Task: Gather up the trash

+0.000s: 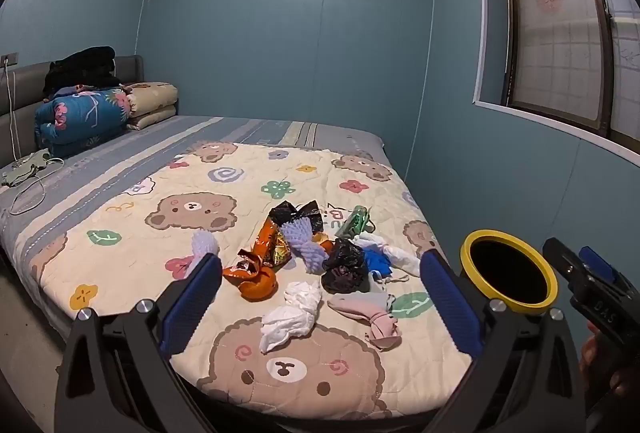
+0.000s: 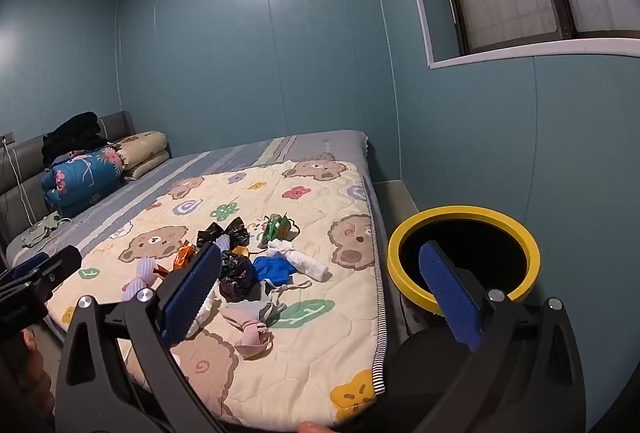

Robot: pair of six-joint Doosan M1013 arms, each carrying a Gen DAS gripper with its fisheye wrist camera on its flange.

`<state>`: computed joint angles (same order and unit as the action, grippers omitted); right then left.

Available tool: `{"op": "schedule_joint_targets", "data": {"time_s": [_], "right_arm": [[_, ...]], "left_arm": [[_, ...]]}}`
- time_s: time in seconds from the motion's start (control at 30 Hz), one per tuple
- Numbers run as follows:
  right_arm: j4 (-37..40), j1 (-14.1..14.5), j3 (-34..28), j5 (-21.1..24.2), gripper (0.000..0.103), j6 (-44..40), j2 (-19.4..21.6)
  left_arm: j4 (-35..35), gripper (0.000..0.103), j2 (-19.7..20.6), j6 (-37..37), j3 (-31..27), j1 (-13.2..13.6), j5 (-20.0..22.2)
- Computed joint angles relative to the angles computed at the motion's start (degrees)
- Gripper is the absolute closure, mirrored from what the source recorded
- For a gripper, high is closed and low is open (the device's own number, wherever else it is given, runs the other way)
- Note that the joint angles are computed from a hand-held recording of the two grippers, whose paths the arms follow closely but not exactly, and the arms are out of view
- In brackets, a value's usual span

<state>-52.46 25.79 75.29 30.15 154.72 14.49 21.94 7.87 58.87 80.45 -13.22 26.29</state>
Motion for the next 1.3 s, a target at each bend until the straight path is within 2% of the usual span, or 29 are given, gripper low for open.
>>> {"op": "schedule_joint_targets", "data": {"time_s": [0.3,0.53,1.3], "right_arm": [[-0.3,0.0,0.0,0.2,0.008,0.1,0.0],[-0.3,0.0,0.0,0.1,0.008,0.1,0.0],[1.0,0.0,-0.4,0.5,0.008,-1.1,0.1]], "left_arm": [[1.2,0.007,-0.1,-0.7,0.3,-0.1,-0.6],[1.6,0.007,0.6,-1.4,-1.3,-0.7,0.5],[1.2,0.007,0.0,-1.4,-0.1,-0.4,-0.6]]}}
